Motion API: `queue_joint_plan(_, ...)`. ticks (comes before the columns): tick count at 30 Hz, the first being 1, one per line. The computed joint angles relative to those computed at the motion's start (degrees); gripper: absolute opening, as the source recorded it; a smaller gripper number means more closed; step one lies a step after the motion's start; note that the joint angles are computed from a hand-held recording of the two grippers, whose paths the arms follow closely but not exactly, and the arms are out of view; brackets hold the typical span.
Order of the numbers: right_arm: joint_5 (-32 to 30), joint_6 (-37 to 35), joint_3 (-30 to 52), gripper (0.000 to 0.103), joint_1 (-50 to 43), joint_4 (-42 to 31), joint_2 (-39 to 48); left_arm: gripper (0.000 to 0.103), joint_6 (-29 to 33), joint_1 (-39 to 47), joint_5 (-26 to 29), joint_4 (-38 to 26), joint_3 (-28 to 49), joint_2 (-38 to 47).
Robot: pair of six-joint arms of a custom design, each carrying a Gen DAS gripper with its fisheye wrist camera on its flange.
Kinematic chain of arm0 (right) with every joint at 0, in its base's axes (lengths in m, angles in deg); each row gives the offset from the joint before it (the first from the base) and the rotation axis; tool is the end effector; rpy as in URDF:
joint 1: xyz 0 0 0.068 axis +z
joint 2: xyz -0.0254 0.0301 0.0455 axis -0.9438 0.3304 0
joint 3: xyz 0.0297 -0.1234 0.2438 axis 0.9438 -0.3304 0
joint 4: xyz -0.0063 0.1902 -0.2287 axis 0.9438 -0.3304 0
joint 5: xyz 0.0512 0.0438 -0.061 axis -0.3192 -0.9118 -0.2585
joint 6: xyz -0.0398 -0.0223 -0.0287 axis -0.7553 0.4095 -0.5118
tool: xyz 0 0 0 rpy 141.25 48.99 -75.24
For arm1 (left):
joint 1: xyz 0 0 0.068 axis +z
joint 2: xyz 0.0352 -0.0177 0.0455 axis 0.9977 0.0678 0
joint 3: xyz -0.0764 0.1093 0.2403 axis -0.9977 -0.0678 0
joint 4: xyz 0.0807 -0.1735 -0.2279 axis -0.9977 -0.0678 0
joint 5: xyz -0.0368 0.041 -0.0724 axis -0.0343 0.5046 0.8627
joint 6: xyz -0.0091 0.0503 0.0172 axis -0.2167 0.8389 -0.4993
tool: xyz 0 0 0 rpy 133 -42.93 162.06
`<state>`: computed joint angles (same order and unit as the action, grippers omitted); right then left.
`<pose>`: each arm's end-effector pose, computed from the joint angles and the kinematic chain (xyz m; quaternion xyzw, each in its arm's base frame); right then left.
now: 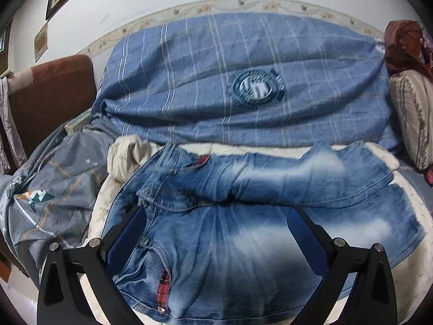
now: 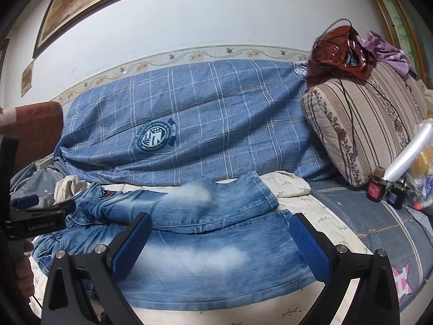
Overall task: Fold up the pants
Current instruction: 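Move the left tool to the jeans waistband and close on it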
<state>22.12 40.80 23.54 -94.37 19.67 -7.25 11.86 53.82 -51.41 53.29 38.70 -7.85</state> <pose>0.2342 -0.0798 0.1936 -0.0211 0.8172 0.1330 0.5603 0.2047 -0.1012 0.2322 -0.1190 0.8766 0.1172 0.4513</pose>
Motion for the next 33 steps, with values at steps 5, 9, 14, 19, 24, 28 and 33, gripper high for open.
queue_joint_plan(5,0.64,-1.36,2.74,0.103,-2.62,-0.53,5.35,0.103,2.41,5.89,3.68,0.96,-2.34,-0.10)
queue_joint_plan(9,1.21,-2.99,6.52,0.103,-5.15,-2.06,11.96,0.103,4.53,10.31,4.54,1.70,-4.22,-2.41)
queue_joint_plan(14,2.62,-6.63,15.37,0.102,-6.67,-9.71,24.04,0.103,7.03,17.68,7.61,1.66,-6.21,-5.58)
queue_joint_plan(19,2.91,-8.13,21.63,0.101,-8.81,-14.84,32.06,0.103,9.31,25.80,10.75,1.52,-7.91,-7.81)
queue_joint_plan(24,1.29,-4.69,23.68,0.101,-8.43,-14.59,33.18,0.103,9.94,32.92,12.89,1.67,-8.77,-8.56)
queue_joint_plan(28,-0.09,1.93,25.29,0.101,-5.15,-10.11,33.37,0.103,9.74,34.10,13.55,2.26,-8.77,-7.41)
queue_joint_plan(33,1.18,7.22,27.57,0.101,-0.49,-6.59,35.33,0.103,11.00,32.49,10.37,4.80,-8.50,-3.92)
